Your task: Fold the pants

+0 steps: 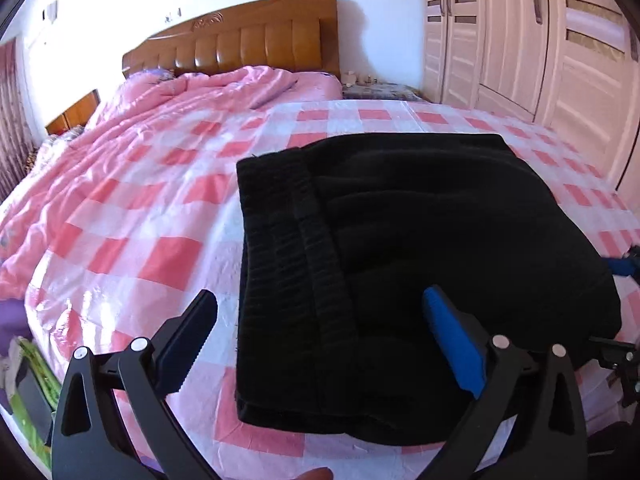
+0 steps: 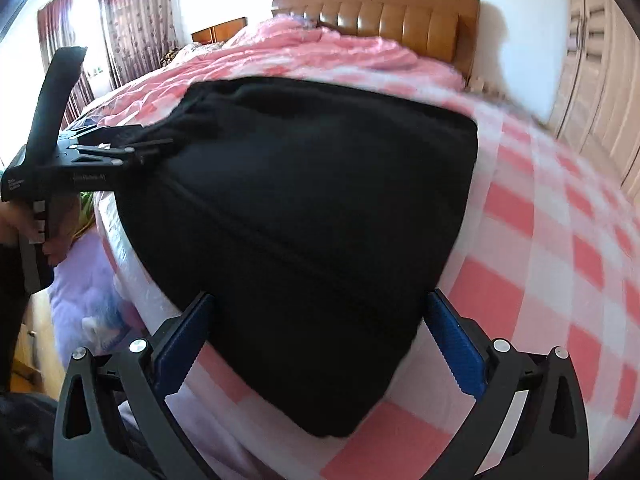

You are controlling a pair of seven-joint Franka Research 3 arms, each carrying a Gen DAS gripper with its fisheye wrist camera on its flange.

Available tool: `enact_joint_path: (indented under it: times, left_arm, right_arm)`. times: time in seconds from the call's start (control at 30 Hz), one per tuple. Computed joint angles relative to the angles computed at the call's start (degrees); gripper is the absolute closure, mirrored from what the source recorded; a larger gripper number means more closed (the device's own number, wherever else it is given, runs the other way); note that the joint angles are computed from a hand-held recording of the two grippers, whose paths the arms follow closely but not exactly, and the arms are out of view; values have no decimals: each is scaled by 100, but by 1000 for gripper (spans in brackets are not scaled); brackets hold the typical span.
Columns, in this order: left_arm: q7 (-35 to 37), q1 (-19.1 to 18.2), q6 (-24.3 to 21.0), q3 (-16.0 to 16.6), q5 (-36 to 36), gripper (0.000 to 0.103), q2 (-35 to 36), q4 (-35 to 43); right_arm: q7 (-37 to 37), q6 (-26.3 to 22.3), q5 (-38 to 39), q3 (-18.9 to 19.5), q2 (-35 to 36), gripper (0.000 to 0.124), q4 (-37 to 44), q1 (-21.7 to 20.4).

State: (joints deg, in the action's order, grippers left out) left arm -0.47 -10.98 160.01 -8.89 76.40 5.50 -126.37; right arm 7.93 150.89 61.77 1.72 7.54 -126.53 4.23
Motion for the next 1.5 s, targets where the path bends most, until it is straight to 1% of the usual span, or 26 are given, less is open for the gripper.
enact_joint_path:
  times: [0.07,0.13,0.2,0.27,0.3,0.33,0.37,0.43,0.5,0.57,0.63,0.67,0.73,0.77,0.8,0.9,0.97,1.07,1.1,1.17,1.2,1.27,1.3,1.33,1.4,1.5]
  left_arm:
    - [566,-19,-225,-73,-611,1,-116,-41]
    - [926,-66,-421,-142,-917,2,-354,-46]
    - [841,-26,-216,-147,-663,2,-485,129]
    - [1255,60,150,-125,-975,2,-281,478]
    - [1765,61,317,-69,-1459,2,-74,699]
    - [2651,262,447,-210,-2345,2,306,1038]
    - [3246,262,327,-217,-2967,2,585,1317]
    - [3739,156,-315,-153,-3374,2,1169,2025]
    - [4075,37,-844,-46,-3633,2,1616,2508]
    - [4064,-141,-975,164,-3608,1,1777,2570]
    - [3956,-188,-755,295,-3644,1,1727,2380]
    - [3909,-182,-606,341,-3663,1,1678,2286]
    - [3958,-211,-637,383,-3714,1,1691,2291]
    - [3984,-244,-710,402,-3710,1,1715,2330]
    - [3988,-264,-734,424,-3702,1,1740,2366]
    - [4004,-337,-919,456,-3682,1,1819,2498]
    - [4038,-325,-935,447,-3725,1,1826,2510]
    - [4113,-259,-859,407,-3876,1,1831,2492]
    - [4117,-262,-832,416,-3879,1,1820,2474]
    - [4018,-300,-707,472,-3781,1,1753,2376]
    - [3895,-321,-609,517,-3703,1,1681,2289]
    - [2934,-616,-626,834,-3016,1,1315,1991]
    - [1977,-879,-685,1080,-2190,2,968,1724]
    - [1390,-973,-733,1146,-1649,2,730,1546]
    - [81,-1148,-1065,1162,-453,2,129,1135]
    - [-566,-1148,-1746,885,123,2,-295,904]
  right_arm:
    - [124,-299,-51,-66,-14,25,107,-87]
    - [-265,-612,354,-93,-181,25,160,-206]
    - [-286,-1050,691,-165,-69,25,545,-299]
    - [-2,-893,719,-131,207,25,1007,-242]
    - [296,-659,489,-102,504,25,1391,-159]
    - [709,-296,169,-79,790,25,1724,-48]
    - [1439,57,-417,-129,1131,25,2099,115]
    - [2534,18,-1254,-279,1660,25,2744,265]
    - [3059,-456,-1700,-279,2170,25,3414,205]
    - [3254,-686,-2062,-215,2512,25,3804,162]
    - [3105,-669,-2007,29,2753,25,4066,-75]
    - [3363,-696,-2104,30,2767,25,4117,-84]
    - [4140,-192,-2297,-103,2712,25,4043,21]
    - [4007,-95,-2114,88,2655,25,3982,-138]
    - [3907,-120,-1954,249,2670,25,4058,-292]
    - [4643,-230,-2993,-88,2988,25,4393,30]
    - [4706,-378,-3292,-11,3220,25,4619,-24]
    - [5011,-315,-3297,295,3259,25,4642,-309]
    - [5058,-57,-3107,193,3070,25,4386,-247]
    - [4725,375,-2732,510,2674,25,3865,-522]
    - [4182,506,-2273,869,2358,25,3503,-854]
    - [2962,652,-1365,1346,1741,25,2838,-1322]
    - [2383,717,-938,1504,1499,25,2591,-1485]
    - [1859,746,-537,1621,1263,25,2358,-1609]
    - [830,624,161,1764,830,25,1946,-1786]
    - [835,215,16,1551,557,25,1574,-1610]
